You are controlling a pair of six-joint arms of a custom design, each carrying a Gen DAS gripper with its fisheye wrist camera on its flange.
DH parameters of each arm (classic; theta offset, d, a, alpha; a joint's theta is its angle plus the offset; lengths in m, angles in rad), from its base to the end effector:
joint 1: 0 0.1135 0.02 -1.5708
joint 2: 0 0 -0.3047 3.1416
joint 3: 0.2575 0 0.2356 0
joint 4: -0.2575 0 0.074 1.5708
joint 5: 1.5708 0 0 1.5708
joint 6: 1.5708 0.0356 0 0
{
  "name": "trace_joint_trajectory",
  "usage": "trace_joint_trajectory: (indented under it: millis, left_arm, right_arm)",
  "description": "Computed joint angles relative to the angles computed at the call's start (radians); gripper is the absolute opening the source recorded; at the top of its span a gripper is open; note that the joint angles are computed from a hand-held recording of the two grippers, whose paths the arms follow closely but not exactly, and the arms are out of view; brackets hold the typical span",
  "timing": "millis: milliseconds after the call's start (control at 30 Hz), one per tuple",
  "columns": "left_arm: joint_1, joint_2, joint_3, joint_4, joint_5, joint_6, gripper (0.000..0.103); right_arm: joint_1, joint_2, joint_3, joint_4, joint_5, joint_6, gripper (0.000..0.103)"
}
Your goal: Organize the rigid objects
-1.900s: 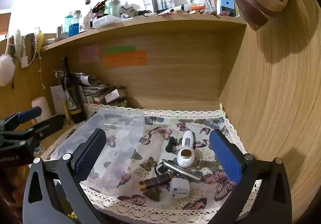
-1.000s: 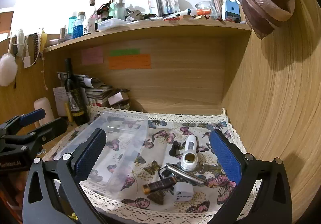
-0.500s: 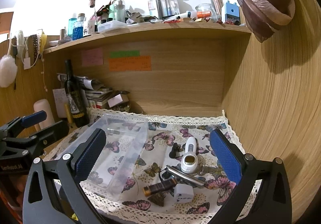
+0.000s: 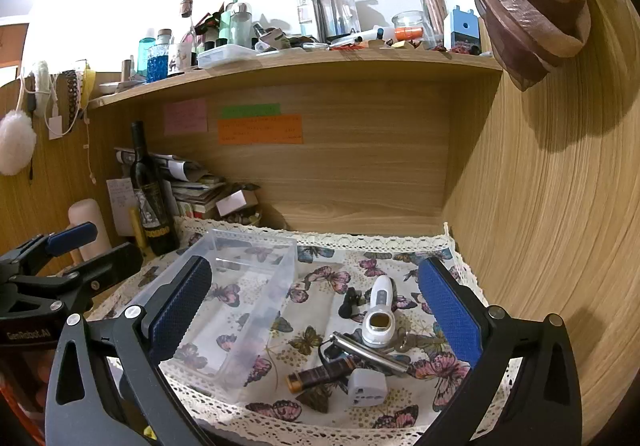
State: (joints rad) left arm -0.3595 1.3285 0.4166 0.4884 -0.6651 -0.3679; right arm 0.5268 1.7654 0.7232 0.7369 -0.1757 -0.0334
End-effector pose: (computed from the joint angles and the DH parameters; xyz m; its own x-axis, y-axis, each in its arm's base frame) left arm 0.2200 -0.0592 0.2240 -0.2691 -0.2012 -0.9419 -0.3715 0.9240 -0.0912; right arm 0.2991 0.1812 0.2132 -0.2383 -0.1767 -0.9550 -0.6475 0.7618 0.0207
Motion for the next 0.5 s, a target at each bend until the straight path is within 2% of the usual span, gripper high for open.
trace_joint_trajectory:
  millis: [500]
  left_arm:
    - [0.013,-0.021,-0.017,0.001,0.020,0.002,0.103]
  right_arm:
    - [0.006,-0.001,-0.002,-0.001,0.006,-0.001,0.103]
